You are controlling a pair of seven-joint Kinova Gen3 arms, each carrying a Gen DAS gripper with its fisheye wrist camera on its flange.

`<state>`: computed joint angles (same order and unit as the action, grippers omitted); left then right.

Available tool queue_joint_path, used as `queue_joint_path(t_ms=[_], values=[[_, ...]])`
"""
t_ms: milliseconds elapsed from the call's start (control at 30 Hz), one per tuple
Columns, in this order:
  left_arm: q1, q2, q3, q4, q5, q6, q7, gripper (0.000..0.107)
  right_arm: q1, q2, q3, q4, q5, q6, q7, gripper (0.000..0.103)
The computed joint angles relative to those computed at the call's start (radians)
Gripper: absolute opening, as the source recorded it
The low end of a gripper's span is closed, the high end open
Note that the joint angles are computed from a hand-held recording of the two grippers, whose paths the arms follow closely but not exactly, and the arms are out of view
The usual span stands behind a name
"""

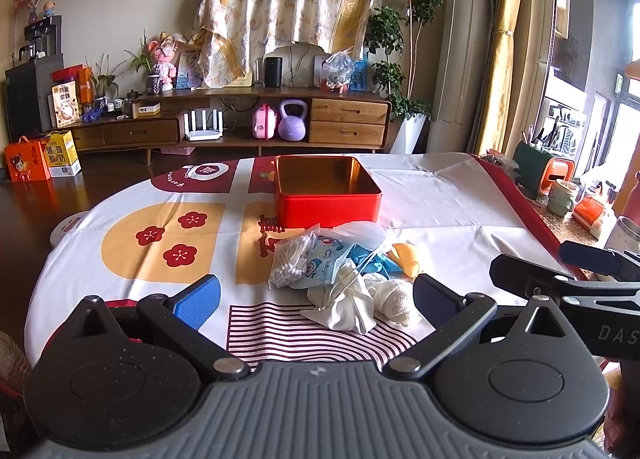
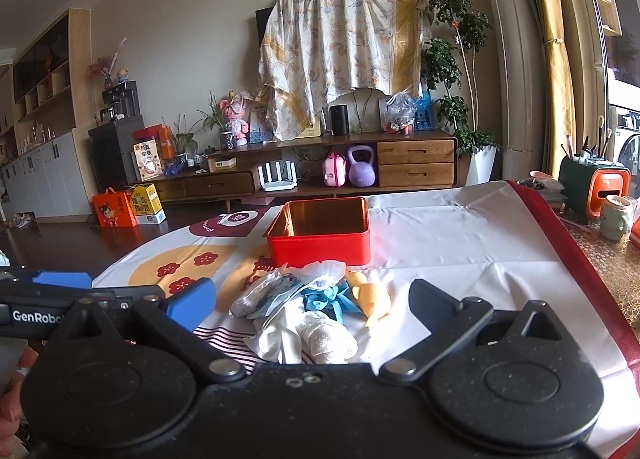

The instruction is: Organize soft objects

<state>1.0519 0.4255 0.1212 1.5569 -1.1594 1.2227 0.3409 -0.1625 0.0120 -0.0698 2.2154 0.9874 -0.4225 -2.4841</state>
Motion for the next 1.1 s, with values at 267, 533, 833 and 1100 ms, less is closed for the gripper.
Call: queue_joint_path(t_ms=[267, 533, 833, 1100], values=[[-0.002, -0.003, 0.002, 0.006, 0.0, -0.008, 0.009, 0.103, -0.001, 0.0, -0.001, 0.001, -0.006, 0.002, 0.007, 0.103], [-0.007, -0.003, 0.003, 0.007, 0.003, -0.019, 0.012, 0.103, 0.003, 0.024, -0.004, 0.0, -0.02, -0.006, 0.032, 0.103], [-0.053, -0.005, -0.007, 0.025, 0.014, -0.086, -0.009, 0.103, 0.025, 0.073, -0.033, -0.02, -0.022, 0.0, 0.038, 0.103], [-0.111, -0.024, -0.03, 0.089, 0.0, -0.195, 0.046, 0.103, 0.064, 0.143, -0.066, -0.107, 0.151, 0.034, -0.104, 0.103]])
